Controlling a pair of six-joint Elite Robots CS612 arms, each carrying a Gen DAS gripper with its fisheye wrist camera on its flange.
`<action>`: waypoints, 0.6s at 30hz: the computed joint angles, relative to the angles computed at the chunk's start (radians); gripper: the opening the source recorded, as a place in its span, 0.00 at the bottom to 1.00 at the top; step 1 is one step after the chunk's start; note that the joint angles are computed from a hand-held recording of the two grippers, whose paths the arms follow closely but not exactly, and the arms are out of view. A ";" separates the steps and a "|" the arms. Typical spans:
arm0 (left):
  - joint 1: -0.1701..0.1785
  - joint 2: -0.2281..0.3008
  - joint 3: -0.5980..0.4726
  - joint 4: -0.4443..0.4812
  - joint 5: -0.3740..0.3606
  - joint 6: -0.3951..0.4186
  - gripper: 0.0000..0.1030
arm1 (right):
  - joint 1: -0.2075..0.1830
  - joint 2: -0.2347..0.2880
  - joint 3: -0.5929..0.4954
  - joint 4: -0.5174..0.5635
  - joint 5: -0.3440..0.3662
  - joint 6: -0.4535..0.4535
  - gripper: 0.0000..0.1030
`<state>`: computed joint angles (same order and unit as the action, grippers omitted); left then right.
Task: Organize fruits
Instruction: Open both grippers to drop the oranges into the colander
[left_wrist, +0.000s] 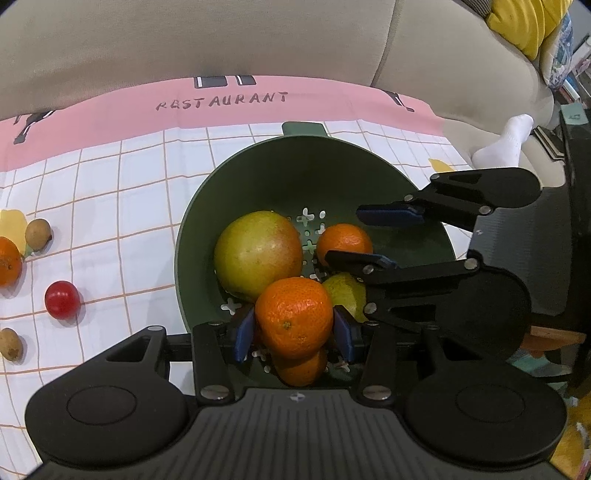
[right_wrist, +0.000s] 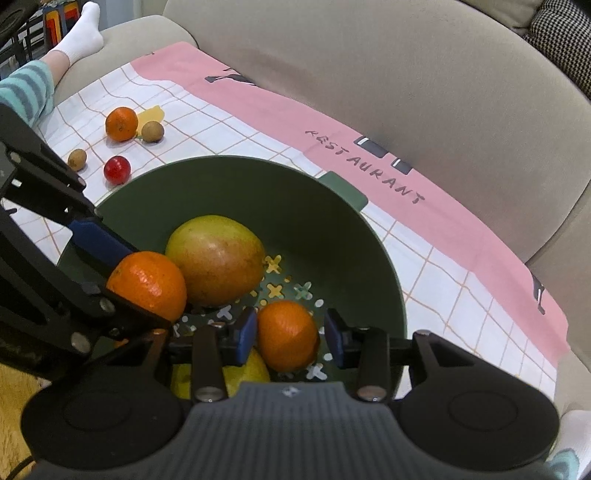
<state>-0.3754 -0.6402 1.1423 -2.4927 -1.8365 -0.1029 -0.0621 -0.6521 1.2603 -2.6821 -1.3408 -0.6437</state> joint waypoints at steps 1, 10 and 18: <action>-0.001 0.000 0.000 -0.001 0.004 0.001 0.50 | -0.001 -0.002 0.002 -0.002 -0.002 -0.001 0.37; -0.003 -0.007 0.009 -0.001 0.008 0.011 0.59 | 0.003 -0.021 0.038 -0.063 -0.055 -0.008 0.50; -0.005 -0.024 0.035 -0.025 0.024 0.018 0.67 | 0.013 -0.044 0.081 -0.135 -0.118 -0.003 0.68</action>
<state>-0.3800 -0.6638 1.1773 -2.5181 -1.8123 -0.0845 -0.0495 -0.6957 1.3413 -2.8175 -1.4587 -0.6464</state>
